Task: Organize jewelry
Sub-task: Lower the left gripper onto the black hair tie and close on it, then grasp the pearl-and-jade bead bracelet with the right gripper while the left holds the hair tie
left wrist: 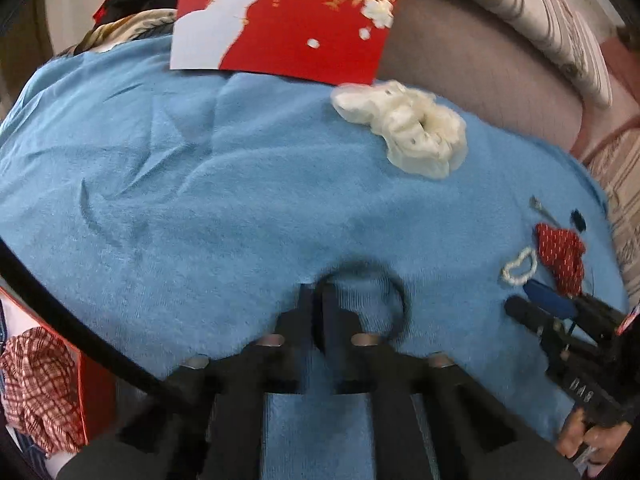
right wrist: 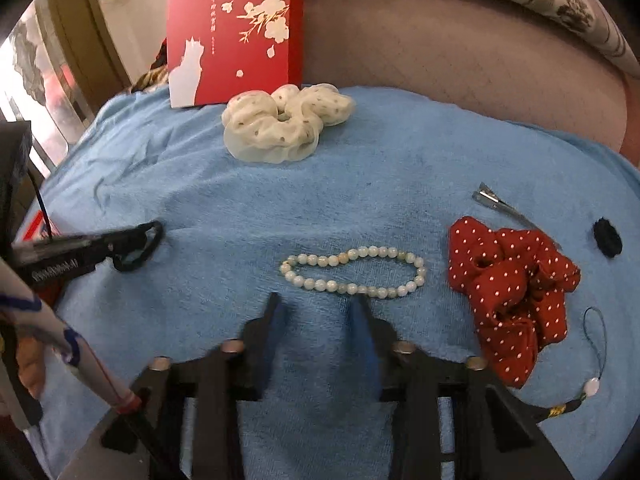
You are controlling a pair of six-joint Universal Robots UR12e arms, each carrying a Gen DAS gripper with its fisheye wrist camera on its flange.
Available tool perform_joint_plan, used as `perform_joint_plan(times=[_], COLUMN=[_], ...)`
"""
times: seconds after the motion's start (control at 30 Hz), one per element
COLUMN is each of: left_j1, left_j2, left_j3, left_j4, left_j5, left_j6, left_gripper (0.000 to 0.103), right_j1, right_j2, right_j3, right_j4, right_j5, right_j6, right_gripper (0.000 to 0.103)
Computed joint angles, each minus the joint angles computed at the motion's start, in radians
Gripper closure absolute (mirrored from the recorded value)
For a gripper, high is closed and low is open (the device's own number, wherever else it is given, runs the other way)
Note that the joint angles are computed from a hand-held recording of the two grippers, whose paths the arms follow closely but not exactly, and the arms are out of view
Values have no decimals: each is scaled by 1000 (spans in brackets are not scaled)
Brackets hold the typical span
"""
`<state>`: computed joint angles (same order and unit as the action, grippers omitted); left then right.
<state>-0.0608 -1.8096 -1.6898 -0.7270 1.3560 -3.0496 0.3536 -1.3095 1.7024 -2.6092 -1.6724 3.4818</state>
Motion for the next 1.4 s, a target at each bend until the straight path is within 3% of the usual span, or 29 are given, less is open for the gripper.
perform_joint_plan(times=[0.03,0.1,0.33,0.43,0.5,0.57,0.6,0.8,0.97,1.0,1.03,1.07,1.1,1.4], left_j1=[0,11,60,85,100,116,120,145,157,162,166,171,176,219], left_j2=[9,30,172,227,252,284,292,330,324,321,319,319,320,379], left_j3=[-5,-18,-108,-148,-168,-198,-208,-256,-272,-273,-275,-277,-279,-322], left_j4=[1,-4,-14,-28,-40,-34,-30,-31,-24,-25,-25,-26,-24,-3], left_j5=[-1,-34,-156,-197,-218,-234,-240,-266,-254,-255,-259,-264,-266,-272], left_j6=[0,-3,38,35,23,6,-2,-9,-9,-13,-15,-16,-18,-34], left_gripper=[100,100,100,100,100,100,100,100,100,100,100,100,100,100], right_j1=[-3,-12,4,31,40,45,46,45,27,25,23,15,0,-22], right_j2=[-5,-25,-113,-131,-130,-122,-113,-37,37,46,51,52,45,-97], right_j3=[2,14,86,86,76,65,56,-28,-101,-108,-112,-114,-107,22], right_j4=[-4,-12,-55,-27,2,16,14,70,143,150,156,159,155,-22], right_j5=[12,51,77,17,-11,-34,-45,-75,-54,-58,-69,-53,-8,98], right_j6=[13,54,117,87,80,81,77,28,9,12,21,32,63,200], right_gripper=[92,102,103,102,96,66,60,59,59,61,83,97,97,97])
